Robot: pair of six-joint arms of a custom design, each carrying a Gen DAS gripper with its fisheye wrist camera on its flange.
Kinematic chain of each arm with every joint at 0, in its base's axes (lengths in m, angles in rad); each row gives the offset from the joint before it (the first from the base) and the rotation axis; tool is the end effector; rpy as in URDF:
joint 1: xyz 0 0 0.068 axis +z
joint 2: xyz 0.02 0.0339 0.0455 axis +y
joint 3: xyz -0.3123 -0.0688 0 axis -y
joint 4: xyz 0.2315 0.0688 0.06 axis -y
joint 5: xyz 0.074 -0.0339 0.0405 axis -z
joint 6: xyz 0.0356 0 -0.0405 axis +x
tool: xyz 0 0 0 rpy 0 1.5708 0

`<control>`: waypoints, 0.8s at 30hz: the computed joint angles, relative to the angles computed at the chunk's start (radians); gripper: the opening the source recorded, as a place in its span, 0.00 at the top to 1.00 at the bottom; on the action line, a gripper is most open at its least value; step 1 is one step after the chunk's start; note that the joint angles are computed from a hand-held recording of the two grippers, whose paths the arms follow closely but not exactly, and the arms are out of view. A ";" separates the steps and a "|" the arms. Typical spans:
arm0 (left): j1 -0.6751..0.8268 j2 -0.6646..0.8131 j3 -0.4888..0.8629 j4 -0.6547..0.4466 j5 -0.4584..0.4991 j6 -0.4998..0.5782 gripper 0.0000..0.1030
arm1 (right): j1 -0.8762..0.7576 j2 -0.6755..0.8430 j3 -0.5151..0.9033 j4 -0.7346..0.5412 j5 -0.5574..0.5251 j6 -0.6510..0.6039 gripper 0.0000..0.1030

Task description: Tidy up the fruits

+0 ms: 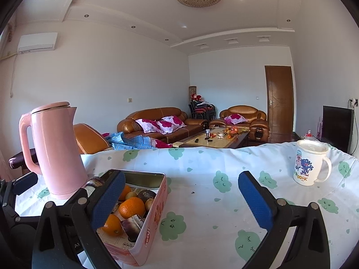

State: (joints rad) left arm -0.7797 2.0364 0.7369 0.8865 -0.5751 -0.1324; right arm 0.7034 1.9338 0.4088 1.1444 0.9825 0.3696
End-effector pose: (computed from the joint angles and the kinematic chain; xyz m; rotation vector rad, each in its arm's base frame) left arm 0.2804 -0.2500 0.1439 0.2533 1.8977 -0.0420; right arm 0.2392 0.1640 0.1421 0.3201 1.7534 -0.1907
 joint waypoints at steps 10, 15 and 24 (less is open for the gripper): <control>0.004 -0.002 -0.003 -0.002 0.003 -0.006 0.00 | -0.005 -0.008 -0.008 -0.006 -0.006 0.022 0.01; 0.004 -0.002 0.001 -0.012 0.004 -0.012 0.00 | -0.006 -0.008 -0.009 -0.008 -0.006 0.021 0.01; 0.004 -0.002 0.002 -0.016 0.003 -0.014 0.00 | -0.007 -0.010 -0.008 -0.015 -0.007 0.024 0.01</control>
State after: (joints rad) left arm -0.7762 2.0345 0.7386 0.8700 -0.5726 -0.1467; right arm 0.6962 1.9241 0.4004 1.1296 0.9750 0.3933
